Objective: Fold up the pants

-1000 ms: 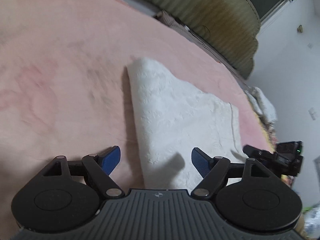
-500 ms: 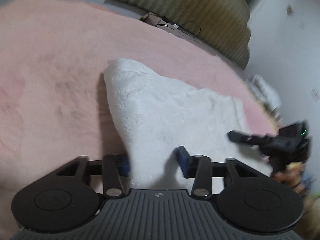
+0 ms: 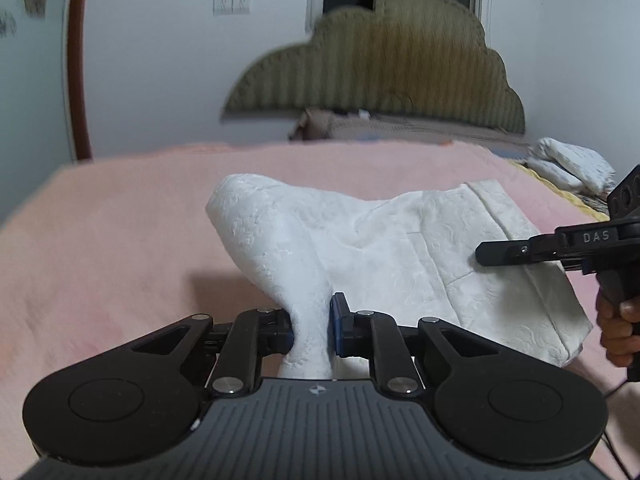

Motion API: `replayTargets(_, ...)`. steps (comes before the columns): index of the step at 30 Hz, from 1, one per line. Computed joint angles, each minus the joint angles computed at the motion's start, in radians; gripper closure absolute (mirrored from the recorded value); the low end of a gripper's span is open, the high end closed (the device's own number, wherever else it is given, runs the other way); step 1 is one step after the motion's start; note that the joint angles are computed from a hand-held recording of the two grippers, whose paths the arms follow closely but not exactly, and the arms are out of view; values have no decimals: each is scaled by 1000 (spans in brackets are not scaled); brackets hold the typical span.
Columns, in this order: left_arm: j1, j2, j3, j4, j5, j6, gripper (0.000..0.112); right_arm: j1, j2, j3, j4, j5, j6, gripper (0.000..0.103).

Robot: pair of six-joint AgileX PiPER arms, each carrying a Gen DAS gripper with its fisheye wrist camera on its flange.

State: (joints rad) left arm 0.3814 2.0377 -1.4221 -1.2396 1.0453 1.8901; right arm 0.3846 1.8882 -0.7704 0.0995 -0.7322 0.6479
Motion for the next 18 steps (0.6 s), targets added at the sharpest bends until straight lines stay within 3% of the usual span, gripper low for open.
replayTargets(5,-45,54,-156,8,-58,-129,92,-63,67,-235,-85,160,-18,80)
replayTargets(10,-129,119,-248,66,-221,-198,90,-99,192,-450,-135,319,5,80)
replayTargets(13,-178,179,-323,207,-290,-336,87,-93,263,-549,-18,431,-138,80)
replayTargets(18,-199,175,-285,200,-377,-314,82,-119,300,-522,-75,377,13,71)
